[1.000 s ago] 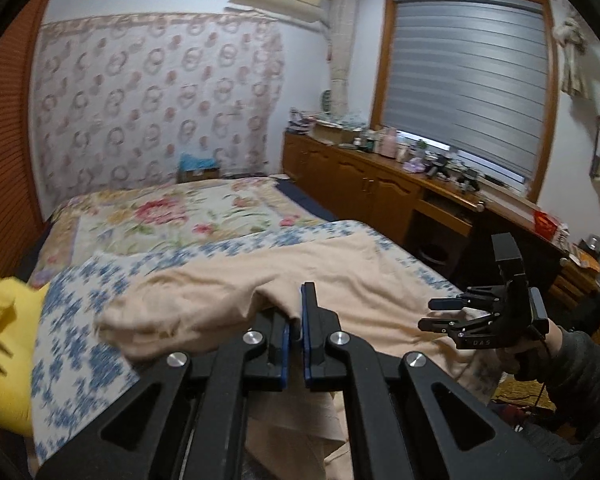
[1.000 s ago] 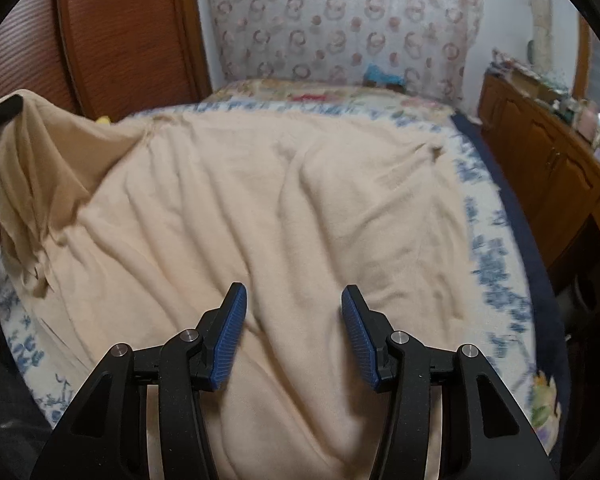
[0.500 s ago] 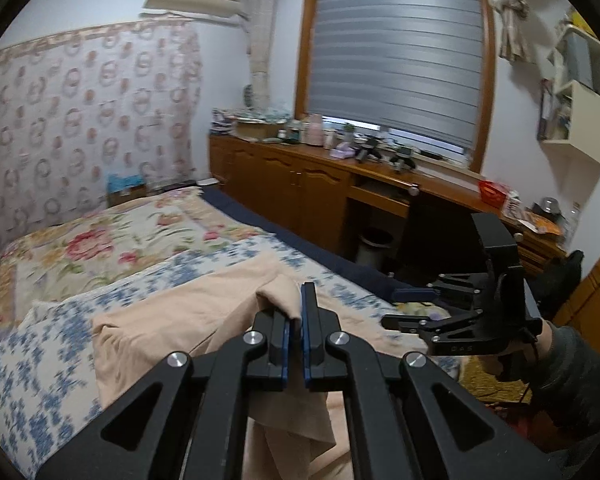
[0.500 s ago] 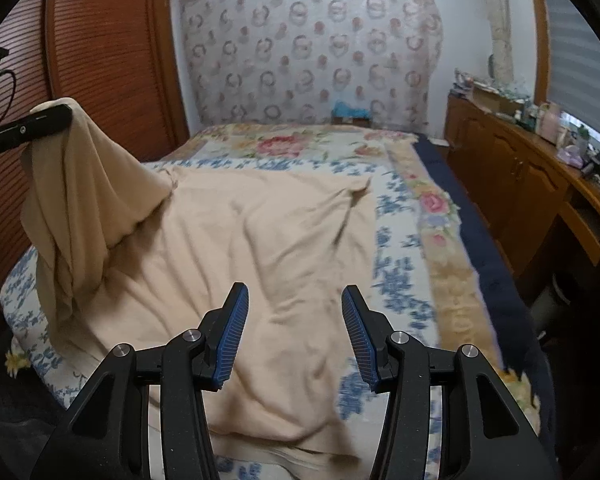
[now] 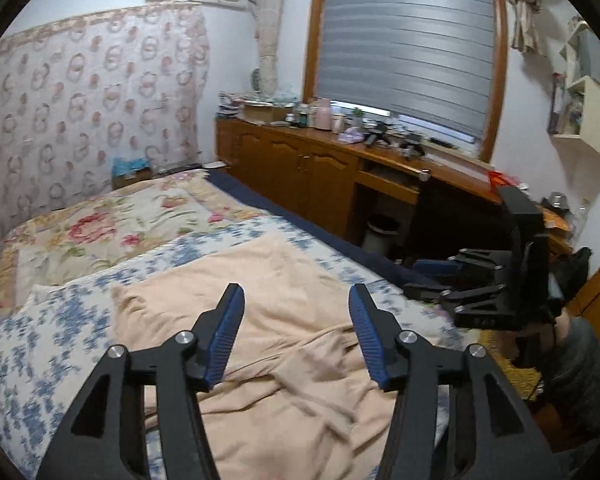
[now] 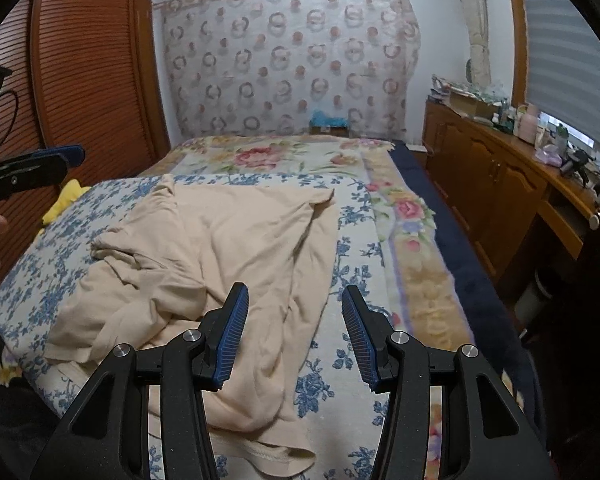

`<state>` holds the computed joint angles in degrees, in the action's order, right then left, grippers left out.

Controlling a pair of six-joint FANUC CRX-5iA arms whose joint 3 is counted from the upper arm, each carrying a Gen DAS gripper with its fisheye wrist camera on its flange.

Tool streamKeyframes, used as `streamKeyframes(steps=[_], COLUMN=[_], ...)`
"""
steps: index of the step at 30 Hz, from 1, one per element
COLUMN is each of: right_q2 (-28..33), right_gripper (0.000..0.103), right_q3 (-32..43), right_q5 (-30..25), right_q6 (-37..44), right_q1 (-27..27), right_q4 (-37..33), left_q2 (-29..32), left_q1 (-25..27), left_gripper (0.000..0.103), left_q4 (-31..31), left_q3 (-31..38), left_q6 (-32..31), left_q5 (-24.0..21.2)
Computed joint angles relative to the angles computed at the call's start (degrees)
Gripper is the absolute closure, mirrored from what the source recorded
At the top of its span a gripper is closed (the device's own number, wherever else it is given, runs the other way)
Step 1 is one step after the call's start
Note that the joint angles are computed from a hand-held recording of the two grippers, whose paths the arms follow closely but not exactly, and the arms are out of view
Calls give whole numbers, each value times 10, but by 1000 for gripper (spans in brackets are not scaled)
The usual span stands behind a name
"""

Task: Fold small clothes

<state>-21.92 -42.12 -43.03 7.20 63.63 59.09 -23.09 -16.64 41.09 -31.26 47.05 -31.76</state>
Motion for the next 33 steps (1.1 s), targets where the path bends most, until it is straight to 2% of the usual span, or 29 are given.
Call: streamKeyframes(steps=[8, 14, 19, 25, 33], right_q2=[62, 121, 173, 250, 348], right_gripper=[52, 52, 52, 52, 50], right_q3=[43, 97, 159, 261, 405], right_q5=[56, 104, 123, 119, 71], right_q6=[45, 103, 183, 321, 499], right_q1=[-16, -28, -26, -16, 1], right_q4=[-16, -46, -100, -210, -352], left_q2=[-64, -107, -135, -162, -174], left_q1=[97, 177, 230, 287, 318], left_gripper=[49, 49, 49, 49, 49], left_q4=[-48, -51, -40, -23, -25], left_q3=[-59, -101, -129, -152, -164], left_q6=[46, 49, 35, 15, 9], left_q5=[7, -5, -13, -33, -40])
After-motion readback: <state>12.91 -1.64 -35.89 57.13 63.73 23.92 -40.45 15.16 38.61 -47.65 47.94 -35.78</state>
